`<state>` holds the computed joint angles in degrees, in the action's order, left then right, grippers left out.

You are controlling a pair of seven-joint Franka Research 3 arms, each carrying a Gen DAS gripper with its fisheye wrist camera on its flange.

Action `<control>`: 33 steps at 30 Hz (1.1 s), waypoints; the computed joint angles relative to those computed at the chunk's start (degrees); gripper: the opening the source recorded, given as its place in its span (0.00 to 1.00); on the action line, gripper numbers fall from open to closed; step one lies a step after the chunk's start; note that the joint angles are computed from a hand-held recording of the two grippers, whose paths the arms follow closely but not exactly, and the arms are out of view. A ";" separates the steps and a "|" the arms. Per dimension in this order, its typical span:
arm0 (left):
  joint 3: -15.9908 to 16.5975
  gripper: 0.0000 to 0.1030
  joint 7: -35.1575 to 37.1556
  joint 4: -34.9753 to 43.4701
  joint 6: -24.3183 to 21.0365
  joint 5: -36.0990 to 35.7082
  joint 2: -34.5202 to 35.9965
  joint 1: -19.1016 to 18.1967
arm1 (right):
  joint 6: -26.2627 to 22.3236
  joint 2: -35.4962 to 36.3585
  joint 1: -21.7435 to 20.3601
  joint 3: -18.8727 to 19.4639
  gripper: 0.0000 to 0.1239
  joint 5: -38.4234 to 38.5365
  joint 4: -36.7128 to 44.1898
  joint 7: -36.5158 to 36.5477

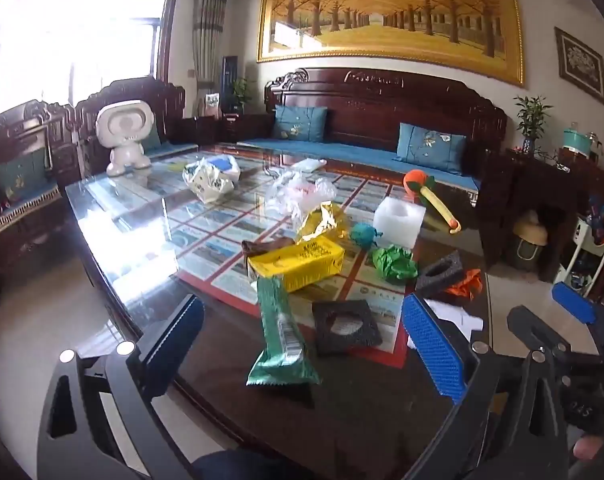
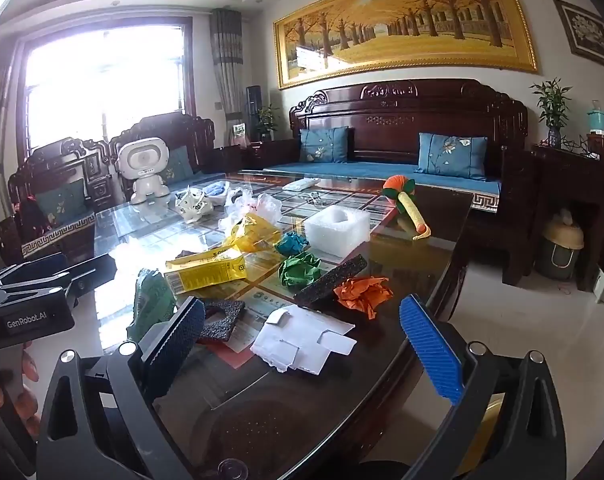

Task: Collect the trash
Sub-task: 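Reach the left tool to the green snack wrapper and grasp it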

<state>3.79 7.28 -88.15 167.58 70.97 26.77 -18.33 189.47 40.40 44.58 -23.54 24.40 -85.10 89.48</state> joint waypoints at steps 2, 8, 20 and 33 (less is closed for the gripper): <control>0.25 0.96 -0.95 -1.21 6.94 0.15 0.28 1.76 | -0.33 0.07 -0.50 0.71 0.77 -0.40 0.27 -0.30; 0.00 0.96 6.50 -0.73 8.52 -7.82 3.02 2.55 | -1.99 1.25 -2.18 2.69 0.77 -2.18 2.64 0.07; -3.51 0.96 28.84 15.42 -6.07 -29.87 14.80 3.11 | -3.69 2.69 -5.23 5.31 0.77 -6.33 5.63 1.92; -3.48 0.78 38.28 23.36 -11.08 -39.58 20.45 2.55 | -5.97 3.77 -8.90 8.64 0.77 -10.41 8.13 5.75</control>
